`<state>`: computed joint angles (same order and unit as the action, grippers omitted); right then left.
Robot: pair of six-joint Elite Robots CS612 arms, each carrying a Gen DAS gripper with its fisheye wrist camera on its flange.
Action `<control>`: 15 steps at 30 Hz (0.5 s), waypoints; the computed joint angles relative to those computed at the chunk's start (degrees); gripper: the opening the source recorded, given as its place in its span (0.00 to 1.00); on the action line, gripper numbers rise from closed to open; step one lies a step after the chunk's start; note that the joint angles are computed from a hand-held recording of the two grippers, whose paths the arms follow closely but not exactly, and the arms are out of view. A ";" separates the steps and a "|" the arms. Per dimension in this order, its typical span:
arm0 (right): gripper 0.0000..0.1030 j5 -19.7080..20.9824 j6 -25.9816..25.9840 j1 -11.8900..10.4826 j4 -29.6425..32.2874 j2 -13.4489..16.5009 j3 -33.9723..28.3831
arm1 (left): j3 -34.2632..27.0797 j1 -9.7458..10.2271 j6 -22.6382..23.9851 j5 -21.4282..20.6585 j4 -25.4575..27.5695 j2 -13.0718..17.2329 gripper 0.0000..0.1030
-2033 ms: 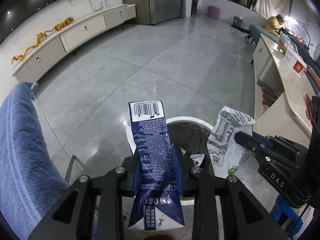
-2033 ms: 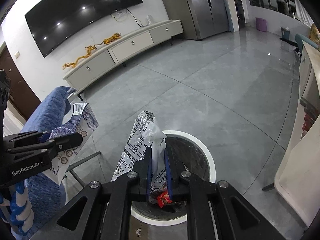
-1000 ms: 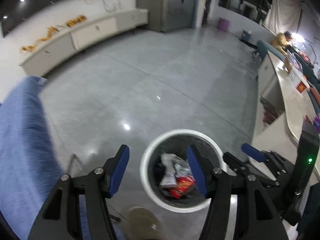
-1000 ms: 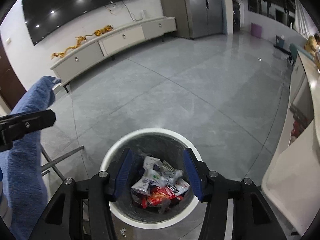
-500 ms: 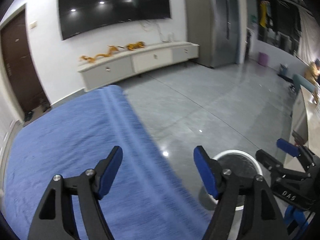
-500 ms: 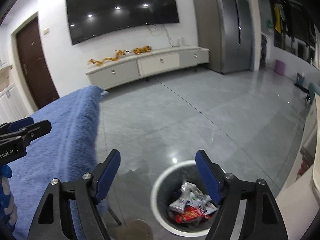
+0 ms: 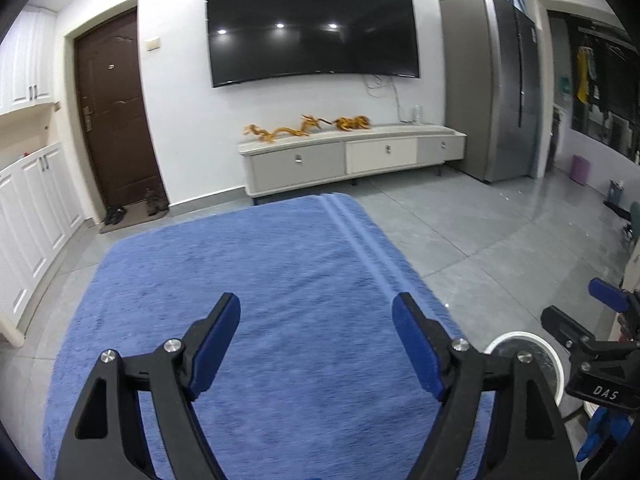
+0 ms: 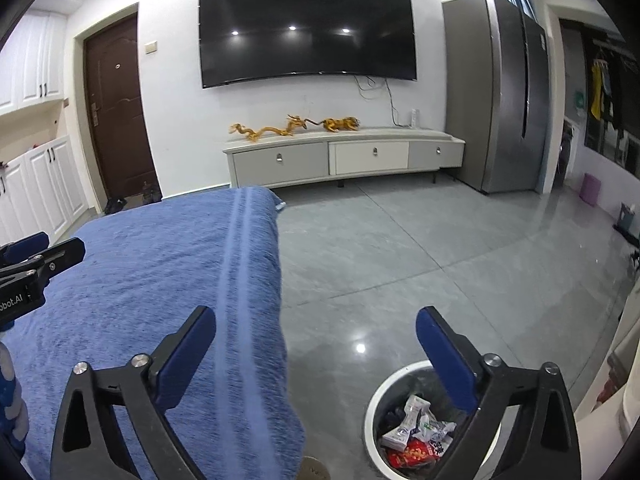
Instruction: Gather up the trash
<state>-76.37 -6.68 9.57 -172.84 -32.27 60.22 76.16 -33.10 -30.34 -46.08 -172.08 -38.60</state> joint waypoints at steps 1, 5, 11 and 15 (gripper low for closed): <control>1.00 -0.09 -0.25 0.24 -0.27 0.01 -0.08 | 0.66 0.05 -0.44 0.52 -0.25 -0.32 0.75; 1.00 -1.15 -1.85 0.96 -1.34 -0.28 0.46 | 2.87 0.11 -2.29 3.40 -0.58 -1.28 0.83; 1.00 -1.43 -2.80 1.59 -1.90 -0.64 0.89 | 5.69 0.02 -4.04 5.41 -3.15 -2.41 0.96; 1.00 -1.02 -3.02 1.90 -2.98 -0.93 1.35 | 7.40 -0.33 -5.93 8.52 -3.06 -3.23 1.00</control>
